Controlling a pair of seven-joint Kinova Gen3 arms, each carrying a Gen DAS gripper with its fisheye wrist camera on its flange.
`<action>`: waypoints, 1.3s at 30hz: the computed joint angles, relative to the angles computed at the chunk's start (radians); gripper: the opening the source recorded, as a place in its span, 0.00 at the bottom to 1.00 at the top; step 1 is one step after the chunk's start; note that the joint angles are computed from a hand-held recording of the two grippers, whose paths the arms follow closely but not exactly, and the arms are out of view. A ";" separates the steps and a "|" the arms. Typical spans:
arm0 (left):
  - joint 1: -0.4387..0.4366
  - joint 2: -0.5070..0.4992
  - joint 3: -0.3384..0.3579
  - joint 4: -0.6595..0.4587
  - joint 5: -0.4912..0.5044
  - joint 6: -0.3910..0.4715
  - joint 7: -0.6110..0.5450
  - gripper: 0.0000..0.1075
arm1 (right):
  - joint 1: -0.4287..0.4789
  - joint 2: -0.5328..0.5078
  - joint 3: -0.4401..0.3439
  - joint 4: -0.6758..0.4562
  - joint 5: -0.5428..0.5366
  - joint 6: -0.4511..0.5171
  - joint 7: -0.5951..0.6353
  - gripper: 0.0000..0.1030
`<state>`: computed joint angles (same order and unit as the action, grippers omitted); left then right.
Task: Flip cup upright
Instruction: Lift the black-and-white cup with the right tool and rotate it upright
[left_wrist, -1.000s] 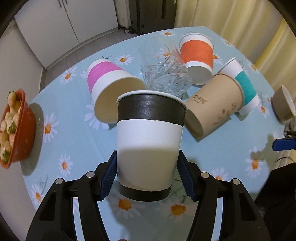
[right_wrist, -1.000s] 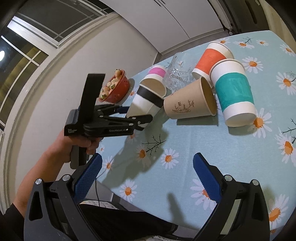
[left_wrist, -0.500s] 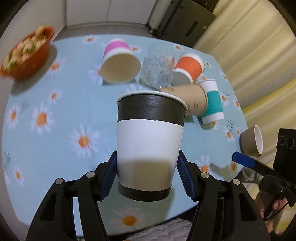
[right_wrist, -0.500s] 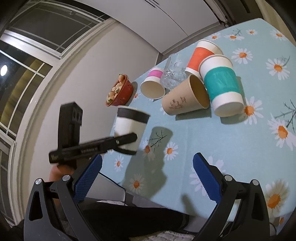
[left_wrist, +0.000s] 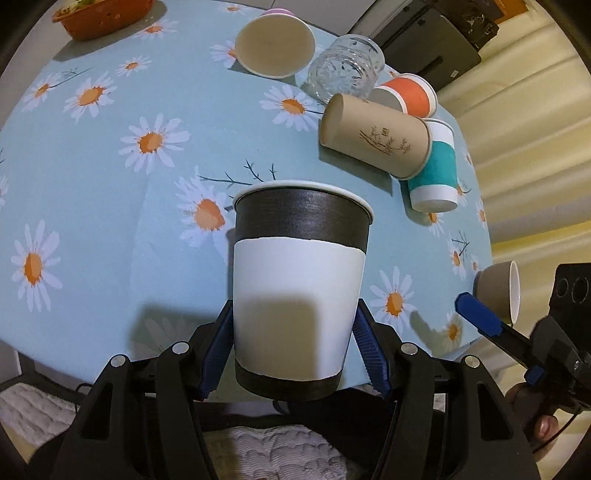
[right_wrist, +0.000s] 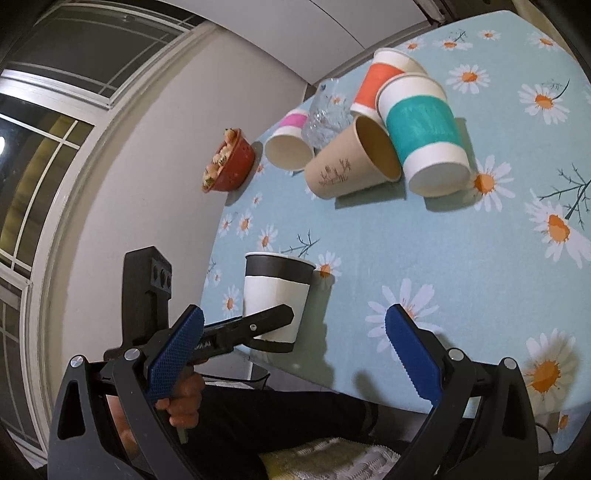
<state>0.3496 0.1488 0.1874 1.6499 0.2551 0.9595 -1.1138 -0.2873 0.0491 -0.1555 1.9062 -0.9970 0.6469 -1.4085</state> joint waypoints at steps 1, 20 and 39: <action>0.006 -0.001 0.001 0.001 -0.008 -0.003 0.011 0.56 | -0.001 0.004 0.000 -0.005 0.005 0.007 -0.002 0.95; 0.021 -0.006 0.000 -0.017 -0.057 0.018 0.052 0.61 | 0.010 0.018 -0.006 -0.013 0.042 0.024 -0.032 0.95; -0.073 -0.289 -0.042 0.220 0.076 -0.084 -0.125 0.61 | -0.092 0.166 -0.054 -0.238 0.339 0.104 -0.295 0.95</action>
